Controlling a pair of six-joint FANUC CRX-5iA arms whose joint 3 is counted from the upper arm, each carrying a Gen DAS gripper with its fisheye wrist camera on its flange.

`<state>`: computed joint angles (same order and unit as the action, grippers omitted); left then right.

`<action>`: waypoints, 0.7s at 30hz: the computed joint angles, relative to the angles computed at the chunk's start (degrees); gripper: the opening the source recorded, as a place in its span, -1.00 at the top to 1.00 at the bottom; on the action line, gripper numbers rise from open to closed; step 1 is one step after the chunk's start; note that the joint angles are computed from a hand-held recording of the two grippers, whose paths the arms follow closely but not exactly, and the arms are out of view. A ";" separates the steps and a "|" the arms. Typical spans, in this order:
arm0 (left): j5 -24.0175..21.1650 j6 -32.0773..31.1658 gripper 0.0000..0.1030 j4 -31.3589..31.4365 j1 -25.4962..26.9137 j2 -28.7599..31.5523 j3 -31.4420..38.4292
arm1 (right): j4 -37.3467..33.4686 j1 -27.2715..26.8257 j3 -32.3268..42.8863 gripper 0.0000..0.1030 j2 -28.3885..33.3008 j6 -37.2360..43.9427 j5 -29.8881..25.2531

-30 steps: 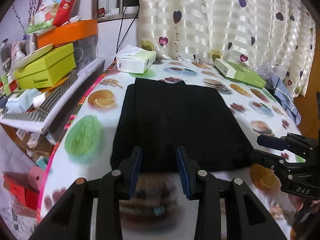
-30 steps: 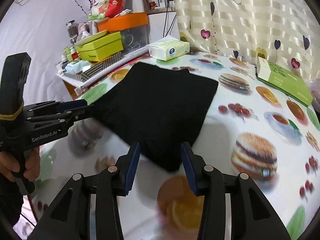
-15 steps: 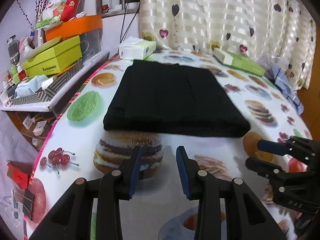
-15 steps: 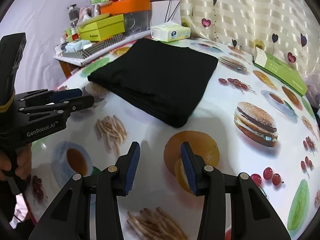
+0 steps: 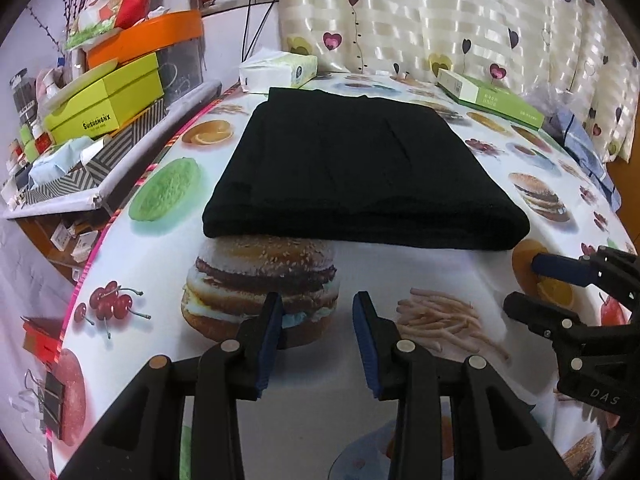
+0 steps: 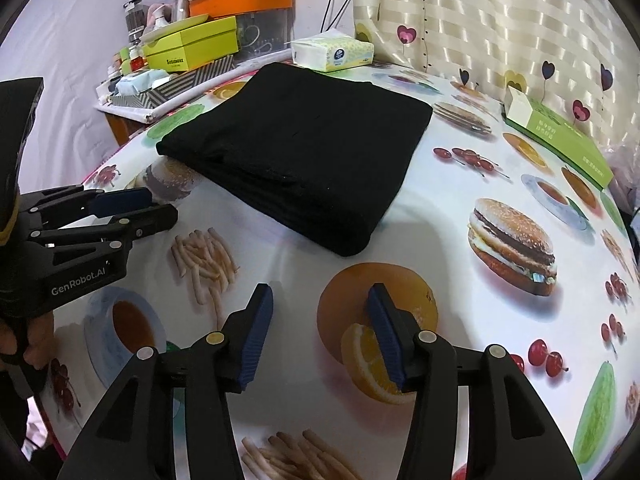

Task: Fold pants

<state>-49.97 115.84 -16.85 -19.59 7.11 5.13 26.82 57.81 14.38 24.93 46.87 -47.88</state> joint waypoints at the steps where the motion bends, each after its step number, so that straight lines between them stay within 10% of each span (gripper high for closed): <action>1: 0.25 -0.25 0.23 0.41 0.21 -0.10 -0.23 | 0.01 0.02 0.02 0.01 0.01 -0.05 -0.02; 21: -0.75 0.46 0.10 -0.88 0.00 0.18 0.42 | 0.00 -0.03 0.11 0.00 0.07 0.10 -0.10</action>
